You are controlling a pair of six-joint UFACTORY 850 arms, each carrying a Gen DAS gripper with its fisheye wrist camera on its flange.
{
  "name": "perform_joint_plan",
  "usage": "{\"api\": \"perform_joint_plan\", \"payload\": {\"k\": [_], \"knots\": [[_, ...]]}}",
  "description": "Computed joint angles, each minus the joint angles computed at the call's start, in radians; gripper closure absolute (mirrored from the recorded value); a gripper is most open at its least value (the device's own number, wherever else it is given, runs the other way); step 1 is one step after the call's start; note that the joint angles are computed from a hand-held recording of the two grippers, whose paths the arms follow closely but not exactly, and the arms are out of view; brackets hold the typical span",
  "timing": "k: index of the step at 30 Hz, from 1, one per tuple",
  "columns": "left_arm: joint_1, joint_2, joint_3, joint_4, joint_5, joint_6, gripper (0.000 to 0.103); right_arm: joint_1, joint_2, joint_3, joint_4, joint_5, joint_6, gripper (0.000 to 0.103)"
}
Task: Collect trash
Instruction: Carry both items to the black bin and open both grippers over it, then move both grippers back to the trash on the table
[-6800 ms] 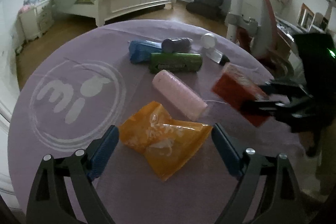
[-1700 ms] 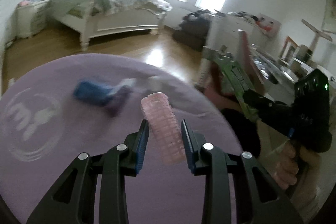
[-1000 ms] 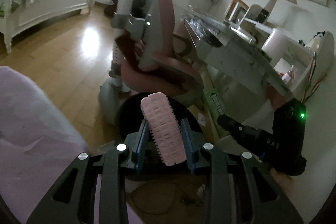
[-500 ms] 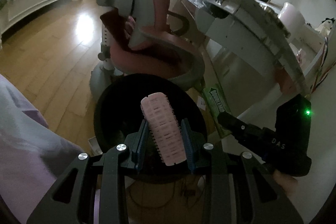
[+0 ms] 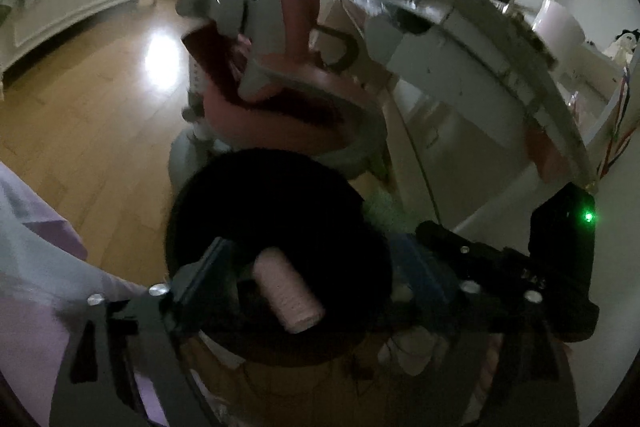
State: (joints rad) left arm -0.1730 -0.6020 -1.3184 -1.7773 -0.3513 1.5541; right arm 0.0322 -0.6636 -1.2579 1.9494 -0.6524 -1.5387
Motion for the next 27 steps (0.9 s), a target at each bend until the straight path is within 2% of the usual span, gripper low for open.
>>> {"api": "perform_joint_plan", "payload": {"k": [1, 2, 6, 14, 20, 22, 24, 27], "knots": [[0.002, 0.005, 0.006, 0.006, 0.003, -0.006, 0.017, 0.000, 0.007, 0.008, 0.020, 0.003, -0.014, 0.048], [0.006, 0.014, 0.014, 0.015, 0.007, -0.018, 0.017, 0.002, 0.014, 0.018, 0.043, 0.006, -0.031, 0.042], [0.026, 0.060, 0.067, -0.057, 0.010, 0.027, 0.014, 0.016, 0.033, 0.033, 0.061, 0.019, -0.055, 0.040], [0.106, 0.218, 0.243, -0.378, 0.028, 0.313, 0.012, 0.101, 0.046, 0.011, -0.042, 0.044, -0.031, 0.040], [0.237, 0.367, 0.405, -0.640, 0.040, 0.569, 0.012, 0.210, 0.046, -0.044, -0.190, 0.052, 0.038, 0.036], [0.307, 0.412, 0.455, -0.716, 0.042, 0.651, 0.006, 0.250, 0.042, -0.074, -0.247, 0.052, 0.072, 0.036], [0.371, 0.430, 0.480, -0.734, 0.054, 0.659, 0.006, 0.303, 0.035, -0.111, -0.295, 0.059, 0.094, 0.036], [0.475, 0.423, 0.482, -0.610, 0.067, 0.522, 0.006, 0.378, 0.009, -0.181, -0.364, 0.063, 0.129, 0.036]]}}
